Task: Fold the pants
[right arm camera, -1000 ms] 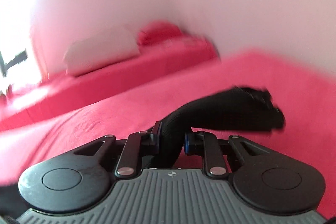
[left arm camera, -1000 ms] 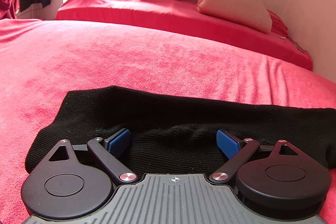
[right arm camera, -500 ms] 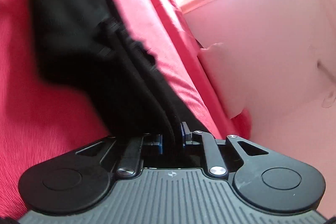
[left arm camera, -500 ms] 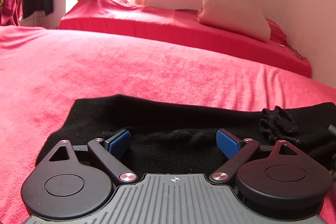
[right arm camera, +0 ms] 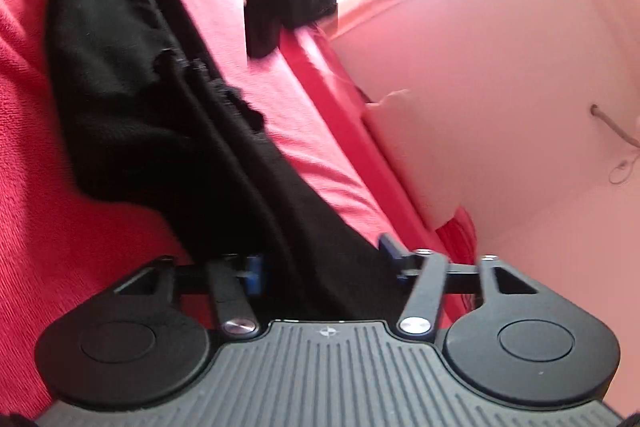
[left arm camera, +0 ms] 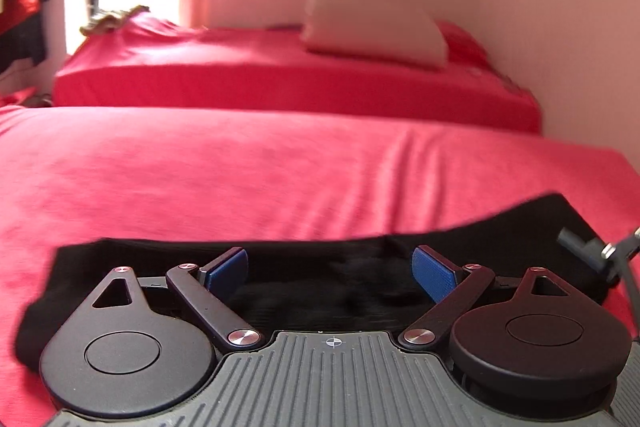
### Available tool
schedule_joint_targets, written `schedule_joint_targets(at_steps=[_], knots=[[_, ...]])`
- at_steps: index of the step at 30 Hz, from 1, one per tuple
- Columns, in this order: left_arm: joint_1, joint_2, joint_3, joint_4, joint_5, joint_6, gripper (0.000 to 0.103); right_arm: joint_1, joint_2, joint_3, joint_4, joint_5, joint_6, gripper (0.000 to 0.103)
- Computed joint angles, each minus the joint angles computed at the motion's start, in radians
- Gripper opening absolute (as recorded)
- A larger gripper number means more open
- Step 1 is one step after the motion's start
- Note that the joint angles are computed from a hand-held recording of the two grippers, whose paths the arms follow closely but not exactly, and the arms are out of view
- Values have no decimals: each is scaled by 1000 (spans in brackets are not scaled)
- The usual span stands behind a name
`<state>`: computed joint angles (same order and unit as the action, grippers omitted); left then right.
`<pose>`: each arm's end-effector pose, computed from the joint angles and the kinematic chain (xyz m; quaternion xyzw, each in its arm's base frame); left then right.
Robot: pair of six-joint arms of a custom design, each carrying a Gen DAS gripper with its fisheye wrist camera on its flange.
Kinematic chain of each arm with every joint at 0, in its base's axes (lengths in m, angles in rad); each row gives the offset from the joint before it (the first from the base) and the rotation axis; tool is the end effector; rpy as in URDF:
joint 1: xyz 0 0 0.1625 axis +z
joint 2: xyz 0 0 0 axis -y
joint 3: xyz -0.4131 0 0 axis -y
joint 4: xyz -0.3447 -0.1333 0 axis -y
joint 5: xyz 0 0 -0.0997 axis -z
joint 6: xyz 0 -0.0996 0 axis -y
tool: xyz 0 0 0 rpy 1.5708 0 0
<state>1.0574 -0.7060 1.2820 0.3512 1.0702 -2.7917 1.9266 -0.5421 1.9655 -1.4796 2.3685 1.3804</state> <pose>-0.1252 -0.5908 0.1130 0.3134 0.8676 -0.3246 0.2092 0.2252 -0.4279 -0.0610 0.4134 -0.5563 0.3386 0.6364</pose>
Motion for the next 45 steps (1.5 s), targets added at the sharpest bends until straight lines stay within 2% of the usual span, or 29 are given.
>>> schedule_joint_targets(at_steps=[3, 6, 9, 11, 12, 14, 15, 21, 23, 24, 25, 26, 27, 28, 29, 30, 31, 32, 35, 36, 38, 39, 40, 41, 42, 44, 45], knots=[[2, 105, -93, 81, -29, -26, 103, -6, -34, 64, -52, -3, 10, 77], [28, 84, -25, -25, -1, 16, 103, -37, -77, 160, -153, -6, -6, 81], [53, 85, -56, 21, 52, -19, 103, -87, -108, 265, -340, -38, -35, 85], [53, 81, -45, 5, 49, -13, 103, -116, -139, 306, -423, -31, -3, 88], [49, 81, -37, -8, 40, -4, 103, -126, -161, 314, -421, -17, 55, 93], [42, 79, -22, -32, 26, 7, 103, -116, -196, 297, -353, 24, 158, 93], [42, 78, -20, -35, 26, 7, 103, -109, -186, 283, -355, 24, 153, 91], [44, 73, -15, -34, 32, 5, 103, -129, -71, 188, -328, -86, -65, 91], [45, 72, -16, -32, 36, 4, 103, -139, -88, 192, -342, -102, -49, 94], [45, 71, -15, -32, 37, 3, 103, -144, -92, 199, -409, -88, -39, 94], [44, 71, -14, -32, 38, 3, 103, -150, -111, 199, -442, -56, -6, 94], [44, 72, -16, -32, 37, 4, 103, -150, -135, 199, -434, 0, 65, 95], [43, 73, -15, -35, 34, 8, 103, -137, -153, 177, -384, 81, 116, 93], [42, 73, -15, -35, 32, 9, 103, -140, -157, 161, -338, 120, 126, 90], [43, 74, -16, -34, 32, 9, 103, -126, -141, 156, -334, 117, 94, 81], [44, 73, -17, -33, 35, 7, 103, -123, -123, 171, -346, 74, 50, 76], [45, 73, -18, -31, 37, 6, 103, -119, -120, 186, -318, 40, 47, 76], [46, 72, -18, -29, 39, 6, 103, -118, -109, 194, -330, 14, 38, 77], [45, 72, -18, -27, 36, 9, 103, -144, -113, 198, -413, 19, -1, 85], [42, 75, -21, -22, 32, 11, 103, -147, -128, 206, -427, 38, 10, 89], [30, 77, -15, -22, 17, 29, 103, -131, -174, 234, -389, 106, 90, 88], [20, 74, -1, -34, 4, 40, 103, -113, -165, 247, -413, 116, 78, 88], [12, 74, 6, -33, 2, 49, 103, -100, -150, 266, -475, 103, 24, 88], [5, 74, 9, -22, 5, 51, 103, -85, -126, 301, -579, 84, -41, 88], [0, 76, 9, -4, 14, 44, 103, -82, -116, 348, -663, 66, -65, 89], [-7, 74, 16, 20, 40, 47, 103, -48, -140, 411, -705, 88, -26, 89], [-10, 70, 30, 8, 44, 63, 103, -71, -190, 424, -664, 86, 24, 91]])
